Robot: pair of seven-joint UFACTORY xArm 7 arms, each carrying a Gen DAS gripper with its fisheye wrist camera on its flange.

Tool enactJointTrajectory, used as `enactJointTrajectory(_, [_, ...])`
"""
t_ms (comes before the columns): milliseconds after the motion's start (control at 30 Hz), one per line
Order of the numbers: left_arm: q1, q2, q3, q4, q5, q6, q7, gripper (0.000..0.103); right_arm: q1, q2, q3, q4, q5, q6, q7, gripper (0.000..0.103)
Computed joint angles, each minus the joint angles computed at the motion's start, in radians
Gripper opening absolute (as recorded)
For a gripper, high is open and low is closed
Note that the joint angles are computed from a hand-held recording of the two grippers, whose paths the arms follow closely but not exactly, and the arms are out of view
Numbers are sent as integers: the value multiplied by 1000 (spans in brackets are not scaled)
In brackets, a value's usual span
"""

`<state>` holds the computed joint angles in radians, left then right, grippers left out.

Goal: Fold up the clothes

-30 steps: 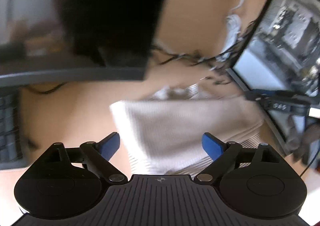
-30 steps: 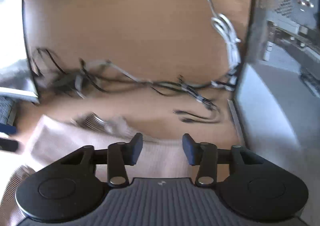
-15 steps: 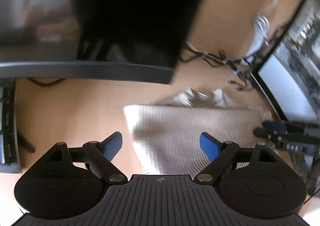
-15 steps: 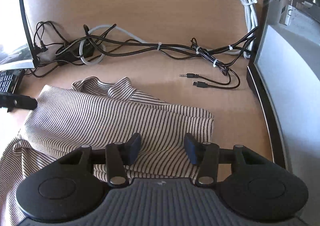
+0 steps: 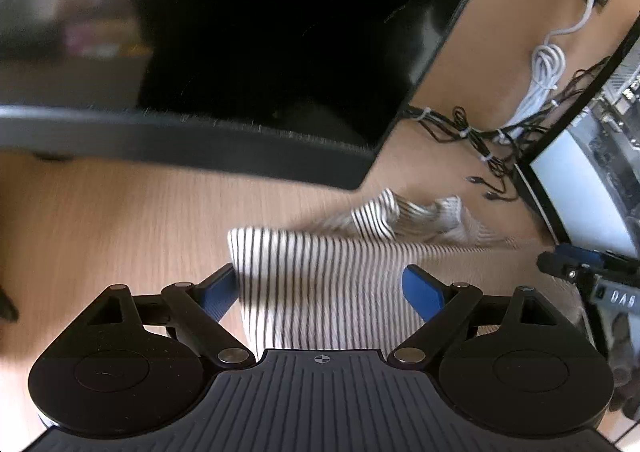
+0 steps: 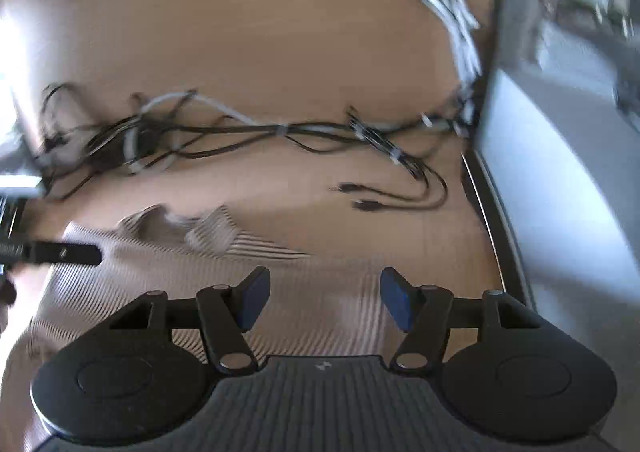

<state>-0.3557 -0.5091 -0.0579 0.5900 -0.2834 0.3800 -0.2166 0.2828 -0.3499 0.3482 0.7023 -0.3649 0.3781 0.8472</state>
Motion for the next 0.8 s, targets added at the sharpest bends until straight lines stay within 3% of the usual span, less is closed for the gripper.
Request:
enactJointTrajectory(133, [12, 7, -15, -9, 15, -40, -20, 91, 8, 81, -44, 9, 73, -59, 18, 66])
enactJointTrajectory(233, [13, 5, -29, -22, 43, -67, -23, 91, 14, 137, -55, 28, 82, -124, 15, 75])
enactJointTrajectory(267, [11, 5, -32, -25, 50, -74, -23, 88, 36, 159, -72, 38, 109, -147, -21, 75])
enactJointTrajectory(300, [7, 6, -35, -27, 57, -80, -23, 84, 77, 179, -100, 48, 165, -167, -98, 71])
enactJointTrajectory(333, [-3, 5, -32, -27, 58, -80, -18, 73, 117, 193, -127, 56, 228, -181, -183, 61])
enactJointTrajectory(367, [-12, 5, -29, -26, 58, -78, -13, 58, 153, 204, -147, 66, 291, -182, -269, 38])
enactJointTrajectory(400, [-19, 5, -27, -23, 59, -71, -9, 54, 176, 208, -156, 74, 335, -170, -339, 31])
enactJointTrajectory(467, [-20, -17, -27, -28, 67, -61, -7, 29, 166, 185, -129, 74, 304, -147, -369, 28])
enactJointTrajectory(500, [-24, -32, -22, -32, 68, -56, 2, 25, 159, 161, -116, 67, 282, -140, -377, 27])
enactJointTrajectory(600, [-54, -110, 10, -38, 60, -7, 53, 21, 199, 61, -127, 41, 335, -114, -463, 25])
enactJointTrajectory(800, [-103, -403, 34, -53, 78, 225, 217, 20, 235, -228, -64, -46, 297, -5, -569, 25])
